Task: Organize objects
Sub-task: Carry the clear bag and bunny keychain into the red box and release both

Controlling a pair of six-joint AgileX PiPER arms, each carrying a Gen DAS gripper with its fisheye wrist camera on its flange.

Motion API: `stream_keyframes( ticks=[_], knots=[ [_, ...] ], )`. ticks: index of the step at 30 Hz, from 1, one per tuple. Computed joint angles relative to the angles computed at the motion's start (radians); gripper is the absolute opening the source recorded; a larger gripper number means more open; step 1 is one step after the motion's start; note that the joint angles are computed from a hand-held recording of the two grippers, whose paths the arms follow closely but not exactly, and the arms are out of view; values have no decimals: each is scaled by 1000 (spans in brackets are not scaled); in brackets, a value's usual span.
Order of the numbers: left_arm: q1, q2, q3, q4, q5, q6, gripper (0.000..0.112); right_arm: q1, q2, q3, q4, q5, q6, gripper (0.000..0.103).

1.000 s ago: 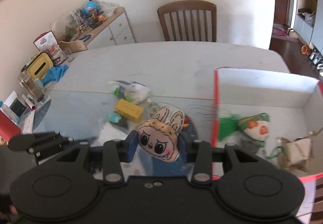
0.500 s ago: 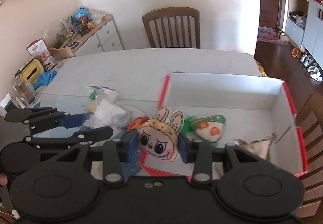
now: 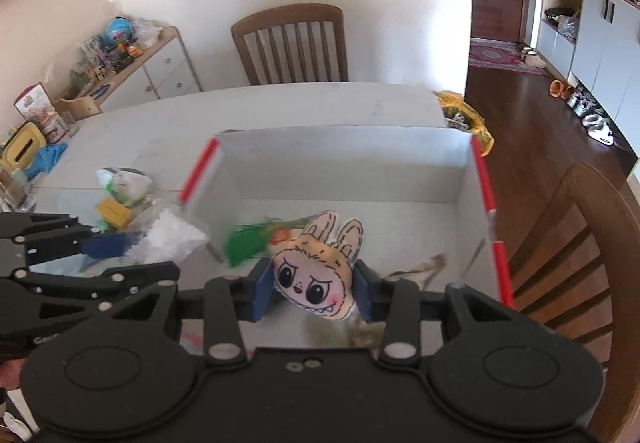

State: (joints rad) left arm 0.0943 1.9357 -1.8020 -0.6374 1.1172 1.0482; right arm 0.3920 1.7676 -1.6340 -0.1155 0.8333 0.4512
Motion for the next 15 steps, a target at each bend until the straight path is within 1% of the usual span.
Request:
stream_keyframes(
  ticks=[3,7,10,12,15],
  knots=[
    [-46,13,-6,44,-7,-44,34,-49,32,-13,41,-1,-38,41],
    [-100,41,-28,100,-5,-100,34,-84,88,-48,50,8,-46,41],
    [-128,76,-74,126,22,-149,34,-96,143,-102,72,29,-63,41],
    [-143,115,-127,147,61,-191,34,-103,174,-131,83,49,-82,41],
    [-169,147,-165,182,75,-226,34,-104,225,-180,90,81,-90,41]
  ],
)
